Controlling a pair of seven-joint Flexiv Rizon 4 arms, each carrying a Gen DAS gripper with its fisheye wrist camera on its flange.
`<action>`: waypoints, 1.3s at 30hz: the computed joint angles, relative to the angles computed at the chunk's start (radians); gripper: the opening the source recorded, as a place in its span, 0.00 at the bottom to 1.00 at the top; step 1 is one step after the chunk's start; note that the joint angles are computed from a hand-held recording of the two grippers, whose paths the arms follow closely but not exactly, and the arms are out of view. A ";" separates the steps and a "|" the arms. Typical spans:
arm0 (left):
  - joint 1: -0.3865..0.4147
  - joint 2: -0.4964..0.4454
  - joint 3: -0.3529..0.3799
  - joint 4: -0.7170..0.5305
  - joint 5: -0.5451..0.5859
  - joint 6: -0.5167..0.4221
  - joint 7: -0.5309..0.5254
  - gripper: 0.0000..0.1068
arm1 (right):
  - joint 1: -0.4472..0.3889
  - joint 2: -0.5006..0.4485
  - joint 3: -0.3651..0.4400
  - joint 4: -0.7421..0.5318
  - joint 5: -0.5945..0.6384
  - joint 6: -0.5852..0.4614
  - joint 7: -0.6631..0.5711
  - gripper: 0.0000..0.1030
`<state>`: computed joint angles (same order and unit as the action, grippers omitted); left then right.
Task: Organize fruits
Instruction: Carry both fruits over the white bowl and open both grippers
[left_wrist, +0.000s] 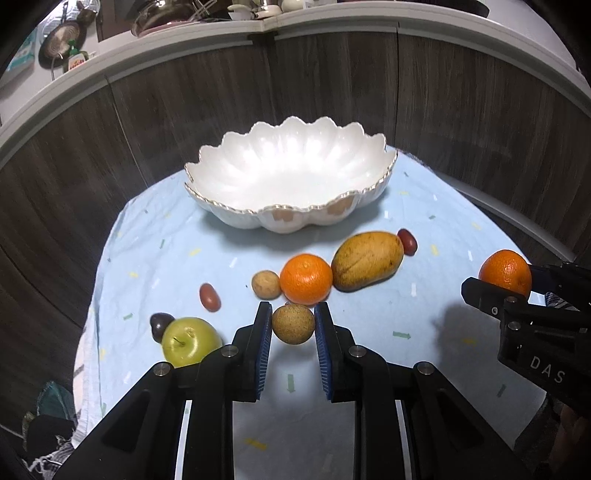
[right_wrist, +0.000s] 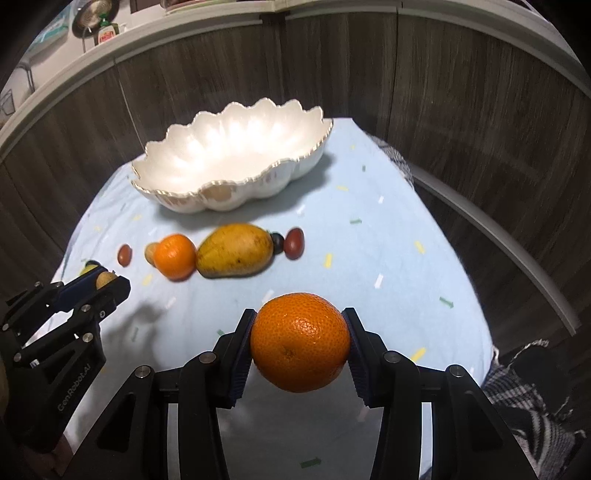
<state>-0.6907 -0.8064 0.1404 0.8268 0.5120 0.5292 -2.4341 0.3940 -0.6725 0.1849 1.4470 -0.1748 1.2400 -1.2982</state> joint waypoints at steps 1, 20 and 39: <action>-0.001 0.002 0.001 -0.001 0.002 -0.001 -0.001 0.22 | -0.002 0.002 0.003 0.000 0.002 0.002 -0.002 0.45; 0.021 0.003 0.023 -0.090 0.028 -0.026 -0.002 0.22 | -0.009 -0.045 0.041 -0.159 0.046 -0.006 -0.090 0.45; 0.112 -0.108 0.030 -0.307 -0.037 -0.053 0.079 0.22 | 0.040 -0.245 0.018 -0.576 0.066 -0.129 -0.182 0.45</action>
